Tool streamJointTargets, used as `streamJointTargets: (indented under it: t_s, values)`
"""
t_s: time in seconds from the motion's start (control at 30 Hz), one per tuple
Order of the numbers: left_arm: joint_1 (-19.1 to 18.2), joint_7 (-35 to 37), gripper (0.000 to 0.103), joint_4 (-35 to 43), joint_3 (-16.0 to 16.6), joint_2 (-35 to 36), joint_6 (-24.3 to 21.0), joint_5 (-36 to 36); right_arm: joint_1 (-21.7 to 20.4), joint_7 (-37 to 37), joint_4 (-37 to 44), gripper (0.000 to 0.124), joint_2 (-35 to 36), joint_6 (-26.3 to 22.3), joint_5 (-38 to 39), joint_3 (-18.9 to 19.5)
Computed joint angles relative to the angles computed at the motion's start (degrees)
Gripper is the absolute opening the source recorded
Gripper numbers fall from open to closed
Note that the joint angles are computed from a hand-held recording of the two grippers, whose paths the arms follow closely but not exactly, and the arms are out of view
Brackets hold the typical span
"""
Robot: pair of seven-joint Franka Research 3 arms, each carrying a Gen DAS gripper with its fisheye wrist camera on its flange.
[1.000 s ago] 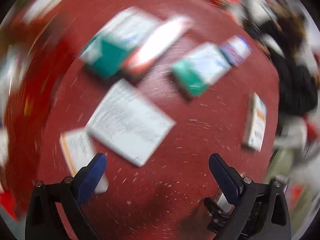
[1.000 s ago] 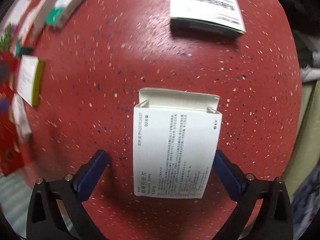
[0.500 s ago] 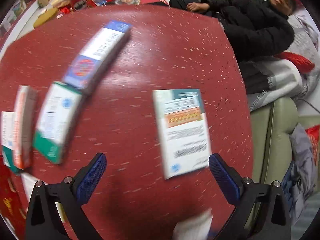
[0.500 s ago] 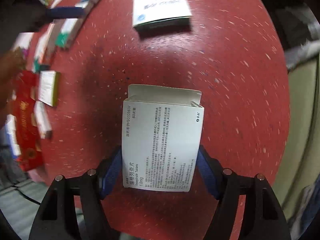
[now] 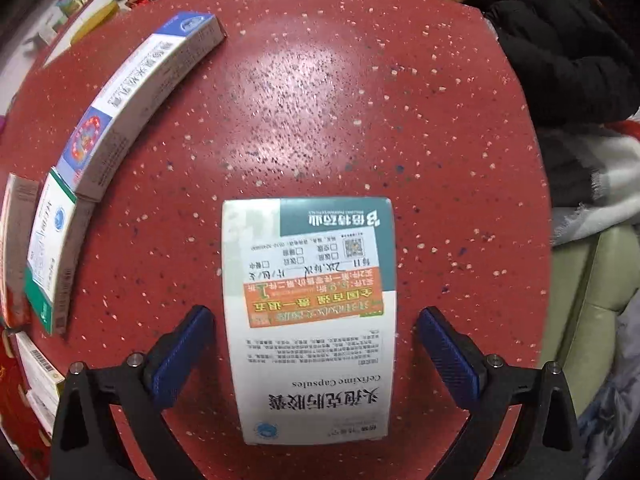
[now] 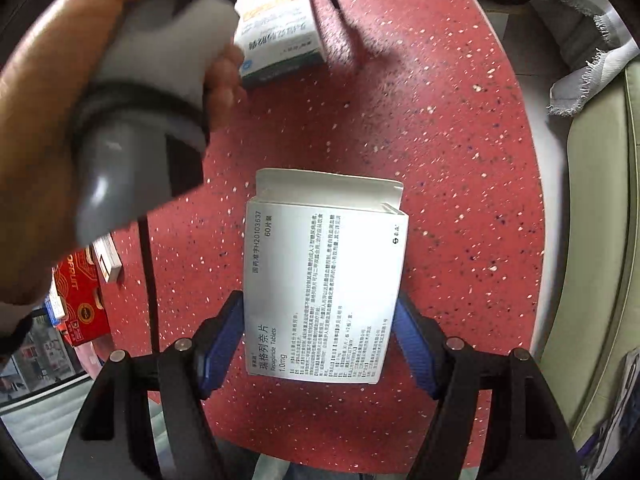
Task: Organize objects
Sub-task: 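Grasp the white-green Cefixime capsule box with the left tool while the right tool holds the white box, then carry the Cefixime box and white tablet box toward the cardboard box with both tools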
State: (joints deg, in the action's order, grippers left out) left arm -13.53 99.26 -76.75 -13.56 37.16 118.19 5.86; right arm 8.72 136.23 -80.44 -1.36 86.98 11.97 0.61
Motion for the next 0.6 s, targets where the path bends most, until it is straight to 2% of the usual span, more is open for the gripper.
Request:
streamJointTargets:
  t_s: [0.1,0.2,0.3,0.43,0.6]
  values:
    - [-0.8,0.0,0.103,-0.8,0.2,-0.2,0.8,1.4,-0.2,-0.1,0.1,0.072,-0.1,0.2,-0.2,-0.2]
    - [-1.2,1.0,0.101,1.4,0.2,0.9,-1.7,1.9,-0.3,0.1,0.3,0.072,-0.3,0.1,-0.6,-0.2]
    - [0.3,2.4,0.076,-2.6,-0.4,-1.8,2.7,0.9,-0.4,0.7,0.0,0.072,-0.9,0.1,-1.1,-0.1]
    - [2.1,6.3,0.075,-1.5,-1.1,-1.6,0.0,-1.7,-0.6,1.1,-0.5,0.072,-1.9,-0.3,-1.6,-0.2]
    - [7.0,14.9,0.075,-9.1,-2.1,-8.7,4.4,-5.9,-1.4,0.4,-1.4,0.072,-3.4,-1.0,-0.9,-0.6]
